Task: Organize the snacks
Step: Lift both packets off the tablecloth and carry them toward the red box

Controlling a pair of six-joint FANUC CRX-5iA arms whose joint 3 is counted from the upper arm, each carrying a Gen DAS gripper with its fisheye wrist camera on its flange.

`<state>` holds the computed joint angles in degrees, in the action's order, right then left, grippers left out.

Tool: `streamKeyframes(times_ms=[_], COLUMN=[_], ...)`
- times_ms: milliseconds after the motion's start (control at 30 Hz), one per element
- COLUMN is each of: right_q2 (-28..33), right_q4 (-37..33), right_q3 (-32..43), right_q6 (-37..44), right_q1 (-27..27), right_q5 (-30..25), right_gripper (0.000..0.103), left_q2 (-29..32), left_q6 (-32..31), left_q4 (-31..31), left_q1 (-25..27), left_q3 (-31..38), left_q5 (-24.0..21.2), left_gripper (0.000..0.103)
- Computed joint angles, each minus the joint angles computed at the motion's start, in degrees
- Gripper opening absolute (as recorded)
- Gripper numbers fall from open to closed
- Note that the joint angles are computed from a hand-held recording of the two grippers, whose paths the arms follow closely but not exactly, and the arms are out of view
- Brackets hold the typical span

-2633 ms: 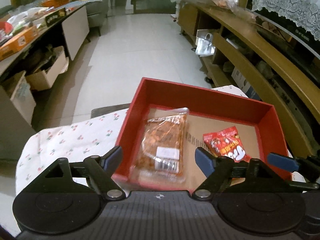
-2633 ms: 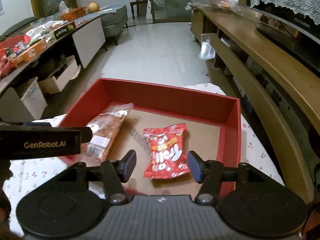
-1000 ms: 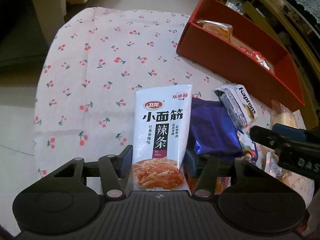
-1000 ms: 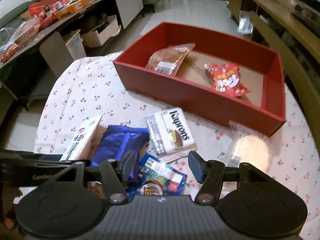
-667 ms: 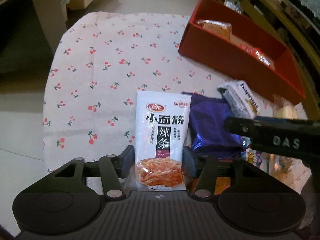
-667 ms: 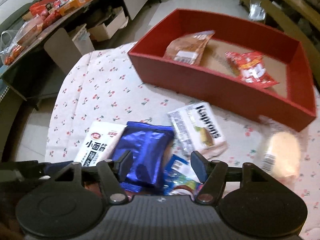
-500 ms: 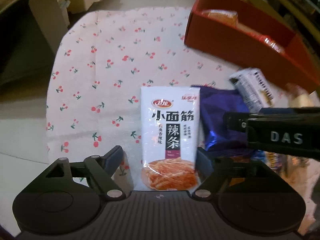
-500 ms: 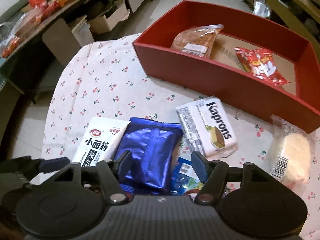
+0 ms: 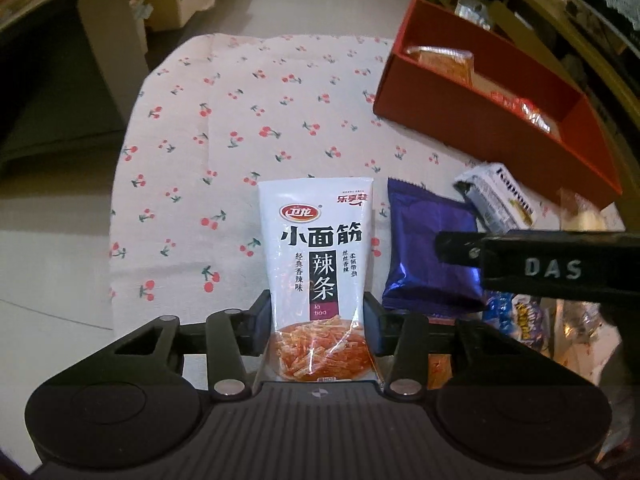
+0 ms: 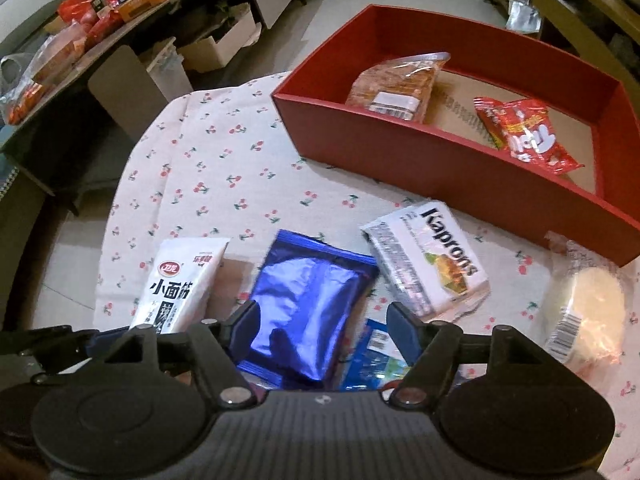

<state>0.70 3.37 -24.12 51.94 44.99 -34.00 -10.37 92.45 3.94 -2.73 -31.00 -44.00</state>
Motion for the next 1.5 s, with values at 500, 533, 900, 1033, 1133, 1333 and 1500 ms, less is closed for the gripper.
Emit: streamKeyframes(times_ms=[500, 533, 900, 1033, 1133, 1333, 1500], right_q2=[4.7, 4.3, 0.3, 0.8, 1.6, 4.5, 2.4], right_q4=[7.3, 5.9, 4.9, -3.0, -5.4, 2.4, 6.4], right_q3=[0.9, 0.9, -2.1, 0.8, 2.2, 2.2, -1.5], right_q6=[-4.7, -3.2, -0.3, 3.9, 4.7, 0.7, 0.4], right_q1=[3.3, 2.9, 1.2, -1.2, -1.5, 2.4, 3.1], right_q5=[-0.1, -0.1, -0.8, -1.9, -1.7, -2.1, -0.5], right_gripper=[0.064, 0.063, 0.036, 0.047, 0.071, 0.082, 0.068], left_q2=[-0.6, -0.7, 0.8, 2.0, 2.1, 2.1, 1.8], left_q6=[-1.1, -1.6, -0.8, 1.3, 1.8, 1.2, 0.3], left_q4=[2.0, 2.3, 1.0, -0.6, -1.4, -1.9, -1.1], left_q1=[2.3, 2.3, 0.4, -0.1, -0.2, 0.1, 1.0], left_q3=[-0.9, -1.1, -0.2, 0.5, 0.8, 0.7, 0.4], left_q5=[-1.7, -1.6, -1.3, -1.7, -1.8, -2.3, -2.7], left_gripper=[0.054, 0.054, 0.066, 0.073, 0.077, 0.081, 0.082])
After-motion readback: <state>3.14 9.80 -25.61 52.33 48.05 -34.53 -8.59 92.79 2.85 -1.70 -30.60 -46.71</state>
